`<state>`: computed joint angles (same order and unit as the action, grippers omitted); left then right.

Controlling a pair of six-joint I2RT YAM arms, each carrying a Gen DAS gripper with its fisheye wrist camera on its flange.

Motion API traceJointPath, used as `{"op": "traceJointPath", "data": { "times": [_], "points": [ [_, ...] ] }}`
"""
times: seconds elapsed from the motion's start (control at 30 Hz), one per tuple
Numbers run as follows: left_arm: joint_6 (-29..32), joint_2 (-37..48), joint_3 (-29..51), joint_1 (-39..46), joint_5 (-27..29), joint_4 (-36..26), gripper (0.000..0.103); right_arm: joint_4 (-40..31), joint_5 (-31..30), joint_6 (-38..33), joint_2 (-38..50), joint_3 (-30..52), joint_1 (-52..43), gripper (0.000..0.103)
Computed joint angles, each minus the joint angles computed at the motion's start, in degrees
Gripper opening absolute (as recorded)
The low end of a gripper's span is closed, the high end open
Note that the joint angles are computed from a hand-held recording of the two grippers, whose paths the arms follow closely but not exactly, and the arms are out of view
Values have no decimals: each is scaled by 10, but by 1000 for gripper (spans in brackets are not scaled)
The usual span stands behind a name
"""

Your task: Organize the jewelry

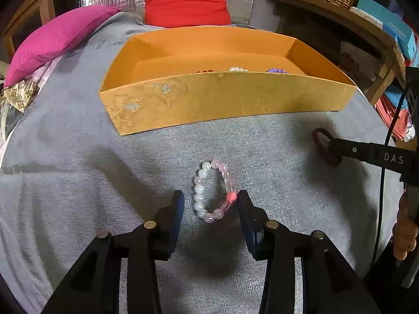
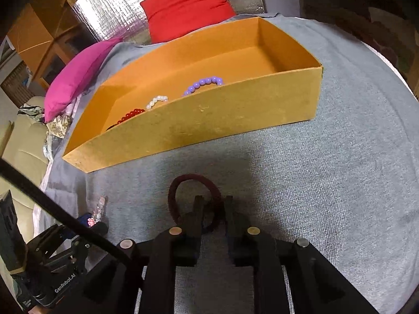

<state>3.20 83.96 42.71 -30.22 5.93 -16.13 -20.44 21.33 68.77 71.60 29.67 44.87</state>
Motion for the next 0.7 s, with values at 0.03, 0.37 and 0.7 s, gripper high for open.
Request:
{"op": "traceJointPath", "data": {
  "times": [0.03,0.37,0.7],
  "points": [
    [0,-1,-1,-1,-2,0,45,-2,2,2,-1,0,1,19],
    [-1,-27,-13,-12,-6,-7,52,-12,8,4,-9,-3,7,19],
    [5,-58,-19,13,58,-38,62,-12,25,14,-2,-3,23,19]
  ]
}}
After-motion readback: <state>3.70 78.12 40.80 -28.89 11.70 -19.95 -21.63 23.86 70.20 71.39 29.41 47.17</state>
